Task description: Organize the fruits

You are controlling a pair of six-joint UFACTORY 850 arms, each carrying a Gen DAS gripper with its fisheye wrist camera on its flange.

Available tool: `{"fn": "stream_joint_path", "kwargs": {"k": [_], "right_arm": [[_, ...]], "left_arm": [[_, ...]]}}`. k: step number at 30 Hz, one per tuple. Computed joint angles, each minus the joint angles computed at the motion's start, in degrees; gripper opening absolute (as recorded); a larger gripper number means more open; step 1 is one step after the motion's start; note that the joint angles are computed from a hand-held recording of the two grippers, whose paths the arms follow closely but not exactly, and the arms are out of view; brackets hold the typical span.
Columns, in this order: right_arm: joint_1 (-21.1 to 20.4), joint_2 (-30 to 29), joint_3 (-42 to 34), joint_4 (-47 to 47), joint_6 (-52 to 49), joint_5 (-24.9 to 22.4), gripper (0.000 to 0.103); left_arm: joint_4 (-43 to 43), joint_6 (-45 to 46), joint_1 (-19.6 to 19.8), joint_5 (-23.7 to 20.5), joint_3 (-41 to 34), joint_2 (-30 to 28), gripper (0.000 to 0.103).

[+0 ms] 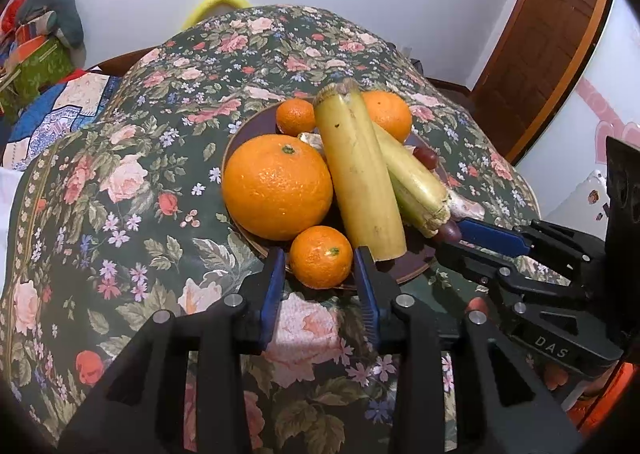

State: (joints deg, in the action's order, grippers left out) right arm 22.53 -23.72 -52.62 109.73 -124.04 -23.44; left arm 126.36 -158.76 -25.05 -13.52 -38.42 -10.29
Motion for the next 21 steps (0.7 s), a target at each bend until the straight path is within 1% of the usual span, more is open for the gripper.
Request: {"fn": "stream_joint_path", "kwargs": {"k": [5, 7, 8, 10, 13, 14, 17, 19, 21], "right_arm": [[-0.3, 2.3, 1.5, 0.9, -0.9, -0.8, 0.028], [-0.5, 4.0, 2.5, 2.3, -2.2, -1.4, 0.028], [-0.7, 5.3, 3.3, 3.4, -3.2, -1.9, 0.028], [-1.1, 7.6, 4.6, 5.2, -4.6, -2.7, 0.028], [-1.8, 12.0, 7.1, 8.3, -7.1, -4.4, 0.028], [-2.0, 14.0, 8.3, 10.4, -8.8, -4.9, 0.028], [-2.6, 19.4, 11.4, 14.6, -12.4, -6.9, 0.028], [-3.3, 22.4, 13.0, 15.2, -12.6, -8.7, 0.029], [-4.0, 25.7, 14.8, 16.1, -13.2, -10.3, 0.03]], "left_arm": [[-7.7, 6.5, -1.4, -1.8, 1.8, 3.8, 0.035], [-14.2, 11.9, -2.9, -4.0, 2.6, 6.1, 0.035], [-18.1, 15.0, -4.0, -6.0, 3.2, 7.7, 0.035], [-21.8, 17.9, -5.7, -8.5, 4.1, 10.2, 0.036], [-28.3, 23.3, -9.8, -14.6, 5.3, 14.8, 0.035], [-30.7, 25.3, -12.0, -17.9, 5.6, 16.7, 0.035], [-34.0, 28.0, -17.0, -25.4, 5.5, 19.9, 0.036], [-35.3, 29.1, -20.1, -29.7, 5.5, 21.7, 0.038], [-35.8, 29.5, -23.4, -33.9, 5.6, 23.6, 0.046]]}}
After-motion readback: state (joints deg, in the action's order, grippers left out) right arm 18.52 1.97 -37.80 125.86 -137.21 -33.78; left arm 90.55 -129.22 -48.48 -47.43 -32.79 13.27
